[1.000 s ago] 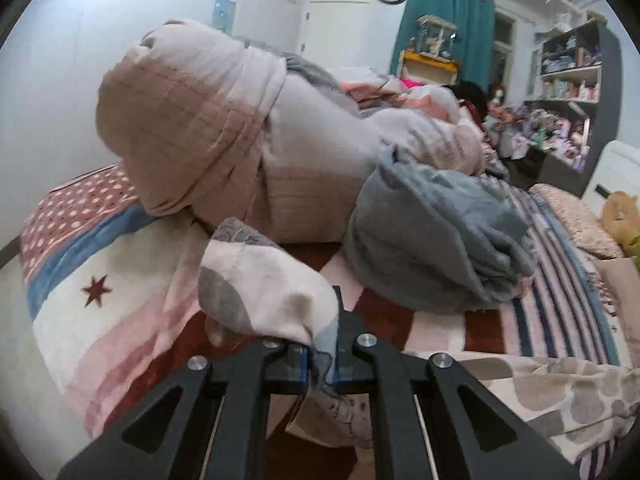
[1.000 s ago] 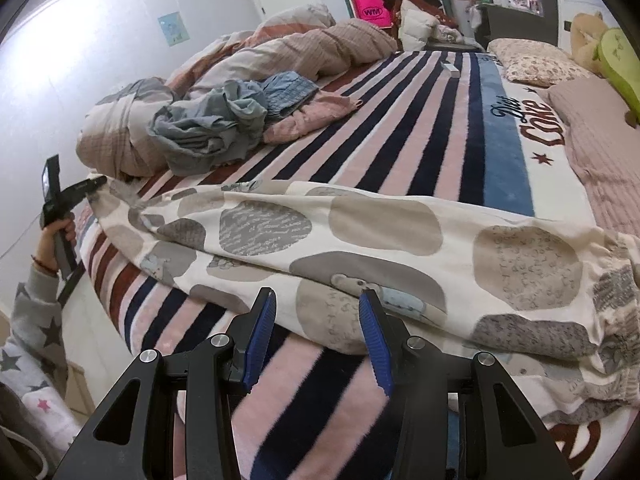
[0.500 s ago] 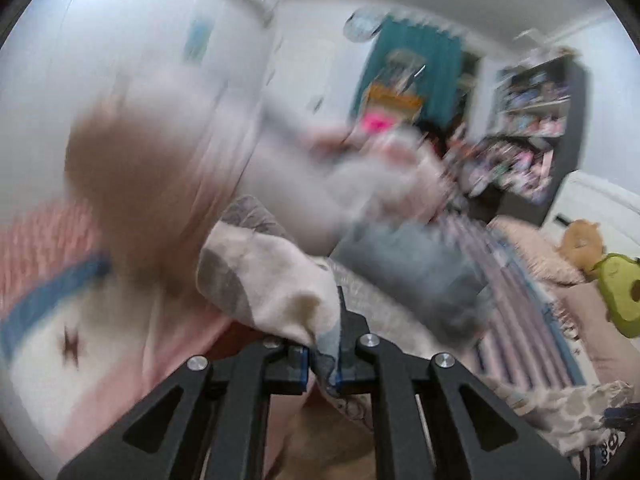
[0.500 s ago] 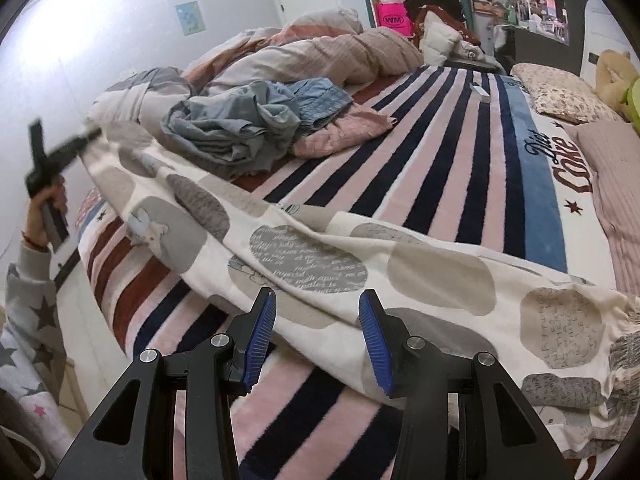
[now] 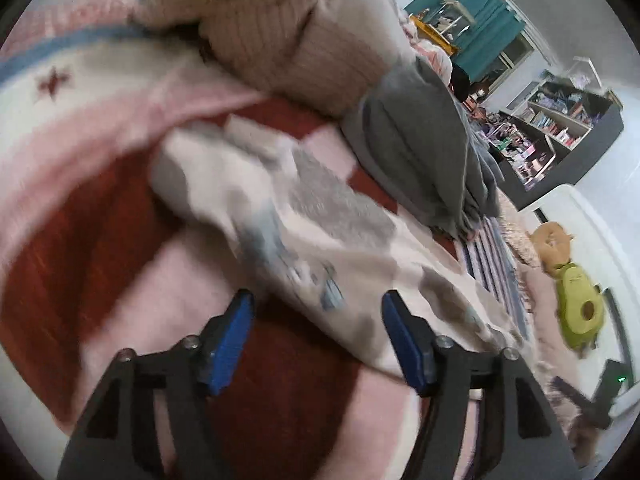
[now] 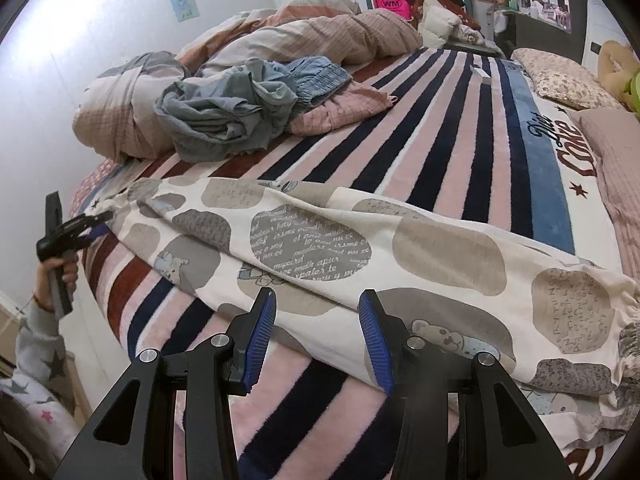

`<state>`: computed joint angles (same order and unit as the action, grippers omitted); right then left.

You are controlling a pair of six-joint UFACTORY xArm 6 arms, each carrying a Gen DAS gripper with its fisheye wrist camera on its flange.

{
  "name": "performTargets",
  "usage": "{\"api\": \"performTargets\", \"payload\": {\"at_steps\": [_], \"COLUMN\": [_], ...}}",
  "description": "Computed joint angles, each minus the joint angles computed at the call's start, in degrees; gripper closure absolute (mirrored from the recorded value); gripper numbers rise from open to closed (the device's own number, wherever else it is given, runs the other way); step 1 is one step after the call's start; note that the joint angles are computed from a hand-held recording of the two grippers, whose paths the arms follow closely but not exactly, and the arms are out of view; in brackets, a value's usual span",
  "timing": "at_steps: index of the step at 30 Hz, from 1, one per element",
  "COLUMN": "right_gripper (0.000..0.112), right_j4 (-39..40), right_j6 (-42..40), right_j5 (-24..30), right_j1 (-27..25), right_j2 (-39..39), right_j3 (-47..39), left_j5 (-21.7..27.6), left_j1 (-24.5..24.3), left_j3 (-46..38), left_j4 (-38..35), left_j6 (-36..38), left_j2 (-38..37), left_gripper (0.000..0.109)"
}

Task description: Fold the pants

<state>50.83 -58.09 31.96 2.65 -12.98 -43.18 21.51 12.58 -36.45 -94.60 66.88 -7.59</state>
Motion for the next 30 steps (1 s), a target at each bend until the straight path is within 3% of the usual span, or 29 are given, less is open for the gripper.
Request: {"api": "performTargets", "payload": {"at_steps": [2, 5, 7, 8, 9, 11, 16, 20, 23, 27, 30], "right_gripper": [0.074, 0.074, 0.074, 0.074, 0.074, 0.074, 0.074, 0.074, 0.074, 0.074, 0.074], "right_j4": [1.48, 2.73, 2.67, 2.7, 2.79, 2.92, 4.86, 8.87, 11.96, 15.22, 16.64], "right_j6": [-0.92, -1.88, -2.07, -2.16, -2.3, -2.38, -3.82, -7.83, -11.35, -15.63, -17.94], "right_j5": [0.41, 0.86, 1.07, 1.08, 1.13, 1.22, 1.37, 4.22, 7.34, 10.96, 13.87], "right_j1": [0.07, 0.28, 0.27, 0.12, -0.12, -0.9, -3.74, -7.01, -10.15, -15.11, -19.46], "right_j2": [0.24, 0.3, 0.09, -0.11, -0.24, -0.59, -1.34, -2.52, -3.9, -6.14, -7.59], "right_j3": [-0.27, -0.28, -0.04, 0.16, 0.29, 0.57, 1.14, 1.9, 3.07, 4.92, 6.08], "left_j5": [-2.31, -0.99, -4.32, -6.57, -8.81, -9.84, -15.53, -19.23, -22.57, -24.91, -22.79], "left_j1": [-1.97, -2.53, -4.12, -5.26, -6.32, -7.05, -10.81, -15.77, -22.01, -32.09, -38.1], "left_j3": [-1.41, -6.39, -10.69, -12.87, -14.98, -16.93, -19.76, -22.37, -25.59, -29.42, -31.67], "left_j4": [-3.94, -9.74, -13.8, -15.46, -16.44, -15.89, -28.78, -28.53, -25.62, -11.4, 5.33], "left_j6": [3.63, 6.42, 8.97, 10.07, 10.39, 8.75, 24.15, 26.59, 26.62, 15.68, 0.34], "left_j2": [1.22, 6.08, 9.85, 11.58, 13.29, 15.05, 12.27, 10.17, 9.18, 10.68, 13.93], "left_gripper": [0.04, 0.04, 0.042, 0.055, 0.075, 0.098, 0.102, 0.103, 0.104, 0.104, 0.104]}}
